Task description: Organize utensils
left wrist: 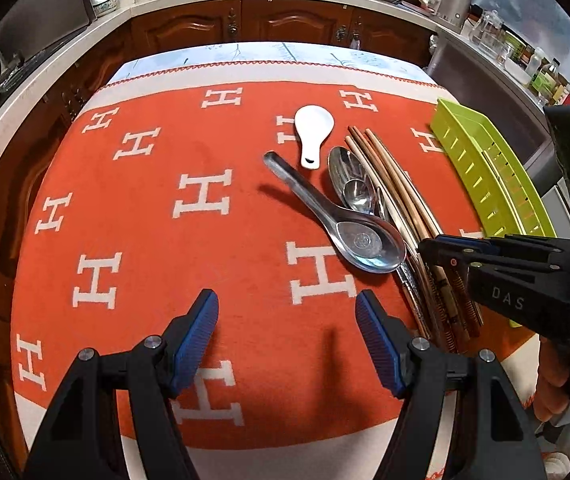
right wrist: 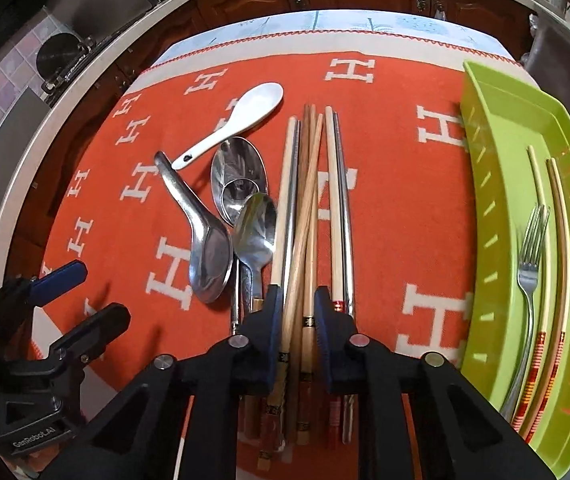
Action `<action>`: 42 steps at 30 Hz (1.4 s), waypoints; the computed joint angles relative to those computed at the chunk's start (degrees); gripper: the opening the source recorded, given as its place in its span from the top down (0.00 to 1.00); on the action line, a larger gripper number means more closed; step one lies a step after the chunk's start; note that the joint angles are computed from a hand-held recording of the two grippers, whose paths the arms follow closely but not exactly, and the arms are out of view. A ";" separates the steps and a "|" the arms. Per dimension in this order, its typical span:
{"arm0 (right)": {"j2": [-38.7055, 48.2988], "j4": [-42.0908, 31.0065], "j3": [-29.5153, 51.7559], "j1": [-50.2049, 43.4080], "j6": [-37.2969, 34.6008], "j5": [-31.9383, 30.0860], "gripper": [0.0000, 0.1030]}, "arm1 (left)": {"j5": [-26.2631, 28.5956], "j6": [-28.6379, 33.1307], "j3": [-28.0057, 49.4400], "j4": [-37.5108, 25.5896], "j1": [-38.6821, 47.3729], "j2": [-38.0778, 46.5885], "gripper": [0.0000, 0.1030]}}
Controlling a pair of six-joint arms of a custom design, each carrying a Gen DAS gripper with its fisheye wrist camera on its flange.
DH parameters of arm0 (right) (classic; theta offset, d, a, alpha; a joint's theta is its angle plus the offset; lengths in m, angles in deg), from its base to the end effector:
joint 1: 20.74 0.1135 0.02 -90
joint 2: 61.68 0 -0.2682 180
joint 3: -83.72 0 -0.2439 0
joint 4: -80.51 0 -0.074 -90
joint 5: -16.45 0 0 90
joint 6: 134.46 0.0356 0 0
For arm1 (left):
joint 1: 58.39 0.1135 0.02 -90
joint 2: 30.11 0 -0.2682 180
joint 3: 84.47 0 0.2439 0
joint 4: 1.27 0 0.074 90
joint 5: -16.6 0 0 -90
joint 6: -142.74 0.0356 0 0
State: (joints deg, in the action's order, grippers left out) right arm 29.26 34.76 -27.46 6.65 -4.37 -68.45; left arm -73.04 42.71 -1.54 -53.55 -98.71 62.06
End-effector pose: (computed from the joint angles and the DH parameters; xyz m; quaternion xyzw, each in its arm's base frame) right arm 0.2604 0.1313 0.1884 0.1169 0.9735 0.0702 0.1837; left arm 0.2462 -0.2093 0.2460 0.2540 0.9354 -0.1074 0.2213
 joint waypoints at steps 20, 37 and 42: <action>5.28 4.58 4.03 4.27 8.68 -3.58 0.93 | 3.62 3.14 -2.25 -0.18 6.45 -4.22 0.33; -8.97 -0.68 -4.82 3.24 16.74 0.31 0.93 | 7.43 6.84 5.49 -3.37 0.65 0.17 0.33; -17.60 -4.54 -7.69 3.89 19.91 2.50 0.93 | 12.57 7.99 14.57 -7.82 -0.03 7.88 0.50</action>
